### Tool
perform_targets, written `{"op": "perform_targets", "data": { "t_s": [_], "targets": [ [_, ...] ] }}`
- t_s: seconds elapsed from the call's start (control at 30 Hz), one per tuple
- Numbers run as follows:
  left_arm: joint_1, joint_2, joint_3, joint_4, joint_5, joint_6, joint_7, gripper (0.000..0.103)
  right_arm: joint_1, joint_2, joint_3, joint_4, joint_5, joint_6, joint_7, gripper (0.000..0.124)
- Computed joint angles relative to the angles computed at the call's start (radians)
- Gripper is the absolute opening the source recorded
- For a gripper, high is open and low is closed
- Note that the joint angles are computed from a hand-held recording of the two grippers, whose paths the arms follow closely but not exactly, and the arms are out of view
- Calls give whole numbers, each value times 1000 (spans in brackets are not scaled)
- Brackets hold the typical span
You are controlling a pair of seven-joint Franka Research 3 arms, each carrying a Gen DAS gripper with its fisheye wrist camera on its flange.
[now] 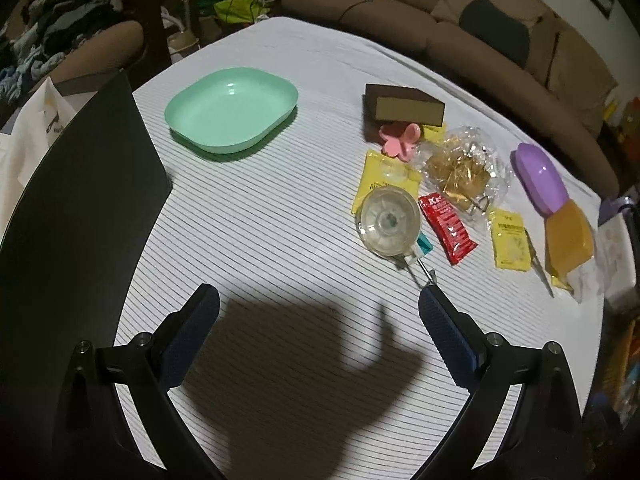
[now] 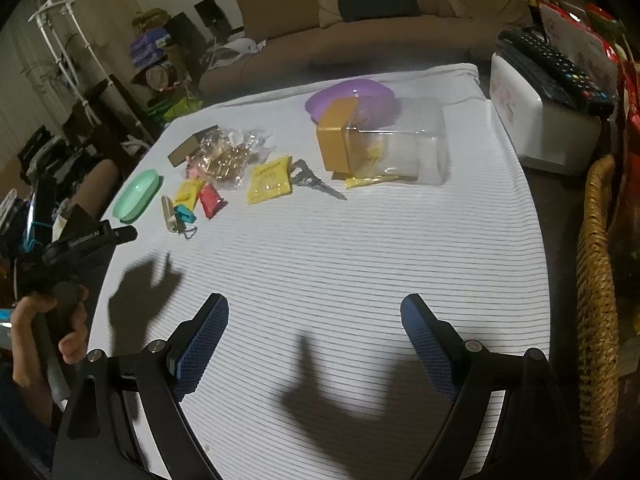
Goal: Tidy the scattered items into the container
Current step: 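Move both tools toward the scattered items on the table, then grasp the clear suction hook with the left tool while the right tool grasps the red packet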
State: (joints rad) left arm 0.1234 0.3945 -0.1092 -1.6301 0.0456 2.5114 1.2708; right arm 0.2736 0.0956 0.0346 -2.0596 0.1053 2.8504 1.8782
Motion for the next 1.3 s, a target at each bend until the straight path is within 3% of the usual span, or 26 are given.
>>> {"op": "perform_targets", "data": {
  "t_s": [0.27,0.33,0.4,0.43,0.5,0.57,0.67,0.7,0.77,0.8,0.83,0.87,0.93,0.97,1.03,1.07,1.1,1.17,1.23,1.3],
  "targets": [
    [-9,44,8,59,22,-19,8,100,-2,-2,-5,-3,-5,-9,9,91],
    [-28,47,35,44,67,59,-49,100,-3,-5,-11,-8,-25,-8,35,91],
    [-102,51,128,11,226,190,-214,101,-5,-4,-16,-11,-40,-12,63,91],
    [-123,75,150,32,287,202,-256,101,-3,0,-24,-7,-60,-27,106,91],
    [-101,143,106,129,282,115,-214,93,-7,8,-26,-3,-64,-52,147,91],
    [-48,187,23,180,199,92,-125,84,-8,10,-25,-9,-70,-60,159,91],
    [-46,215,-2,210,175,115,-63,85,2,7,-38,-2,-165,-92,233,91],
    [-56,238,3,246,177,90,-52,84,-1,1,-33,-7,-161,-87,231,91],
    [-76,288,17,332,178,30,-55,72,-8,-12,-25,-21,-143,-72,225,91],
    [-72,301,10,356,166,6,-43,64,-10,-21,-22,-27,-133,-78,223,91],
    [-59,303,-10,367,139,-11,-19,62,-11,-28,-18,-30,-131,-84,222,91],
    [-42,287,-30,343,111,8,7,62,-12,-38,-15,-36,-136,-90,220,91],
    [22,227,-101,238,23,117,100,79,-8,-56,-14,-38,-201,-119,265,91],
    [48,201,-128,190,-22,174,139,101,-8,-65,-12,-39,-237,-131,290,91],
    [24,194,-111,172,-28,222,150,102,-11,-86,-5,-52,-297,-131,347,91],
    [3,216,-95,214,-10,170,157,96,-15,-97,-1,-65,-302,-111,362,91],
    [-17,255,-84,282,7,102,171,74,-18,-102,4,-73,-284,-95,357,91],
    [-75,348,-43,440,49,-57,159,43,-22,-103,13,-70,-243,-106,339,91],
    [-91,370,-27,479,59,-78,136,38,-21,-107,21,-60,-273,-133,355,91],
    [-38,337,-87,431,-16,-60,189,37,-22,-112,27,-51,-319,-140,363,91]
  ]
}}
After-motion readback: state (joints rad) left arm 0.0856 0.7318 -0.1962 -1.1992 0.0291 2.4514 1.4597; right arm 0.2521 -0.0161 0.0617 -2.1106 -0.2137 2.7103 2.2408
